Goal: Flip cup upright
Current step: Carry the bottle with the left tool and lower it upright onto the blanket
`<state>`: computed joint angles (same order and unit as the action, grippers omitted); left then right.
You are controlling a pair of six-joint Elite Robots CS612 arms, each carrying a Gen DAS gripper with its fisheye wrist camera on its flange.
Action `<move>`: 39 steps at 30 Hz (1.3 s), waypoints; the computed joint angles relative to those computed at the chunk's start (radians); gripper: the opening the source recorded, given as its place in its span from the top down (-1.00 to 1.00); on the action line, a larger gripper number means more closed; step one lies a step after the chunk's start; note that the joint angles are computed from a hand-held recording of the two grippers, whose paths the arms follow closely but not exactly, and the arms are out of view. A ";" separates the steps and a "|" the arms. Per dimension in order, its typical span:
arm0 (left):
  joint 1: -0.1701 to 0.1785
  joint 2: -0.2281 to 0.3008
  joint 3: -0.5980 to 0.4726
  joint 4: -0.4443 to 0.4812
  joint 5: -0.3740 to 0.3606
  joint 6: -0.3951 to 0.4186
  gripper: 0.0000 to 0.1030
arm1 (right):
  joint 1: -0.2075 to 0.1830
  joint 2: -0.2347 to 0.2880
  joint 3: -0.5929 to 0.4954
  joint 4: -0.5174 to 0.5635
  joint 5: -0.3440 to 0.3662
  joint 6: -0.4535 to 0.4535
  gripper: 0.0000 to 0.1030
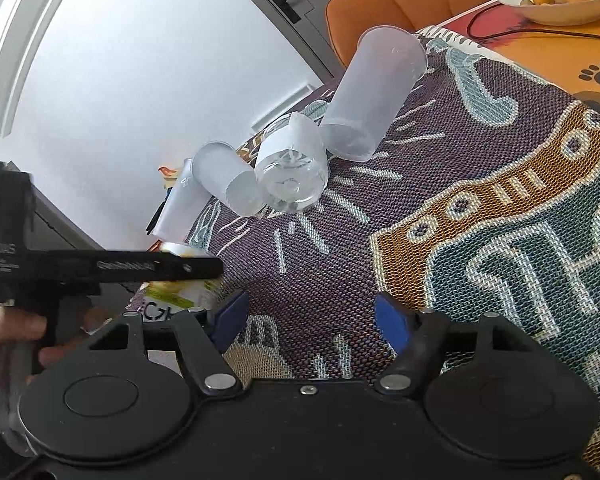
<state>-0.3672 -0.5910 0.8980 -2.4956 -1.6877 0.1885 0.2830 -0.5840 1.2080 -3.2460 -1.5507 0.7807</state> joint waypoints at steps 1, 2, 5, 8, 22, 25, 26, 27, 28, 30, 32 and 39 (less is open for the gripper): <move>0.002 -0.007 0.013 -0.026 -0.006 -0.006 -0.18 | 0.001 -0.001 0.000 0.001 -0.003 0.000 -0.38; 0.004 -0.016 0.031 -0.061 -0.014 -0.012 -0.17 | 0.002 -0.001 -0.001 0.001 -0.006 0.000 -0.38; 0.010 -0.038 0.080 -0.158 -0.039 -0.025 -0.17 | 0.006 -0.003 -0.004 0.000 -0.016 -0.006 -0.38; 0.017 -0.056 0.126 -0.264 -0.065 -0.046 -0.17 | 0.012 -0.006 -0.006 -0.001 -0.027 -0.016 -0.38; 0.040 -0.101 0.273 -0.536 -0.096 -0.137 -0.17 | 0.041 -0.016 -0.019 0.036 -0.074 -0.050 -0.38; 0.043 -0.112 0.292 -0.533 -0.109 -0.132 -0.17 | 0.046 -0.018 -0.020 0.041 -0.079 -0.056 -0.38; 0.044 -0.115 0.295 -0.526 -0.114 -0.132 -0.17 | 0.047 -0.018 -0.021 0.043 -0.080 -0.059 -0.38; 0.045 -0.117 0.299 -0.521 -0.116 -0.134 -0.17 | 0.049 -0.018 -0.022 0.046 -0.081 -0.060 -0.38; 0.045 -0.120 0.304 -0.519 -0.117 -0.134 -0.17 | 0.050 -0.019 -0.022 0.047 -0.083 -0.062 -0.38; 0.044 -0.124 0.310 -0.510 -0.116 -0.122 -0.17 | 0.053 -0.020 -0.022 0.049 -0.090 -0.066 -0.39; 0.042 -0.127 0.315 -0.510 -0.112 -0.097 -0.18 | 0.055 -0.020 -0.022 0.052 -0.100 -0.069 -0.40; 0.041 -0.126 0.323 -0.527 -0.124 -0.098 -0.60 | 0.060 -0.025 -0.021 0.063 -0.126 -0.081 -0.46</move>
<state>-0.3257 -0.7175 1.2209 -3.0226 -1.8115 0.0909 0.3433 -0.6085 1.1872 -3.1828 -1.6770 0.7001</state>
